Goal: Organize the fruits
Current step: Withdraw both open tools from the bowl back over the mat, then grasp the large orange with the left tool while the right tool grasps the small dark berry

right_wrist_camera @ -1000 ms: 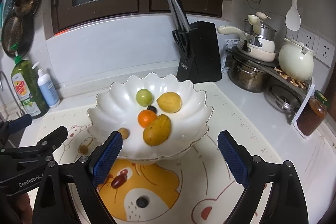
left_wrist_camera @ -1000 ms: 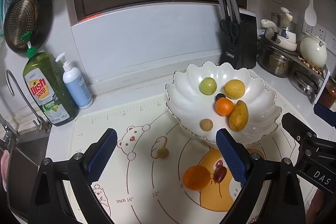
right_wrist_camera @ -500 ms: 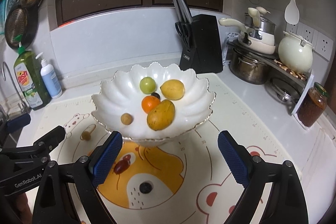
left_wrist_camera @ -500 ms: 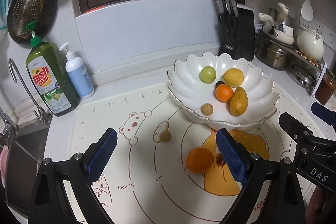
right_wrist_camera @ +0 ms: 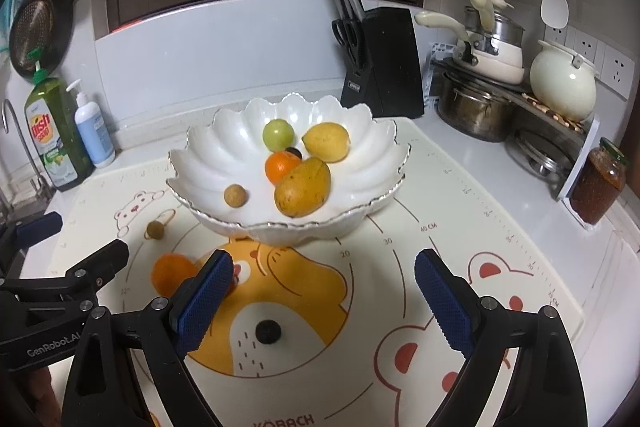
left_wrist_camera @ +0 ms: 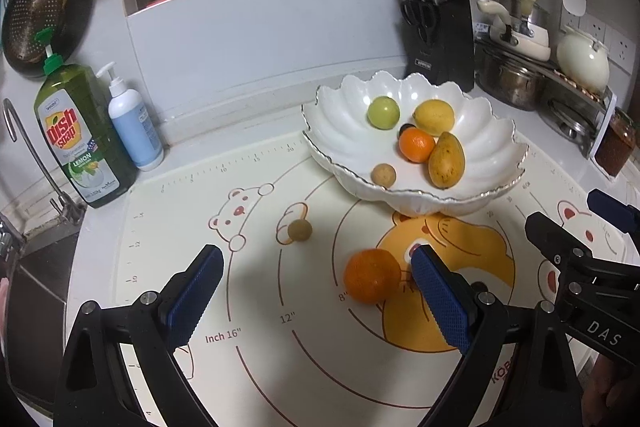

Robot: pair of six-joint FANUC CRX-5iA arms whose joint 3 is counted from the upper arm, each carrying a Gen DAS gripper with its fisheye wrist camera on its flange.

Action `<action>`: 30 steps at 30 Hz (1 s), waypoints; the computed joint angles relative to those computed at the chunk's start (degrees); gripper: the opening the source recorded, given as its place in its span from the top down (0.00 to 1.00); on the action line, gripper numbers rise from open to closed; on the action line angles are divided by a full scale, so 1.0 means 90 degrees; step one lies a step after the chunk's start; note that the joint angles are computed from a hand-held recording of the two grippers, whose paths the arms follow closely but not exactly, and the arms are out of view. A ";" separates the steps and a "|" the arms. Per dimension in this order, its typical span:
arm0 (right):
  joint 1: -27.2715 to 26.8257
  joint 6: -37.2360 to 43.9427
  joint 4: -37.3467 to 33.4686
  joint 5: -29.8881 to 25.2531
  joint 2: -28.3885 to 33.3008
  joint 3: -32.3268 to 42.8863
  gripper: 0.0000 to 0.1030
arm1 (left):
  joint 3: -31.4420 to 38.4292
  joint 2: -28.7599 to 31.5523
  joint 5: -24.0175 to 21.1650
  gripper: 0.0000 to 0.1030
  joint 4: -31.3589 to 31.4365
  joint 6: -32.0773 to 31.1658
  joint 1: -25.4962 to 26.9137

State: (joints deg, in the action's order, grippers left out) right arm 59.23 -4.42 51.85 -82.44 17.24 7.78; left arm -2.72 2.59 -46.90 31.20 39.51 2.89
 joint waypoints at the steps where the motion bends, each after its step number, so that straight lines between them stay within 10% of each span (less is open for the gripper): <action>1: 0.0002 0.0001 -0.0022 0.0015 -0.0008 -0.0026 0.10 | -0.0021 -0.0004 0.0008 0.07 -0.0005 -0.0020 -0.0004; 30: 0.0112 0.0343 -0.0522 0.0706 -0.0111 -0.0618 0.20 | -0.0089 0.0253 -0.0186 0.11 -0.0342 -0.0001 -0.0155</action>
State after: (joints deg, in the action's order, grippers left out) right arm 60.24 -1.33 47.16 -76.08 16.24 2.22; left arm -3.52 4.86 -48.58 28.12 39.50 1.49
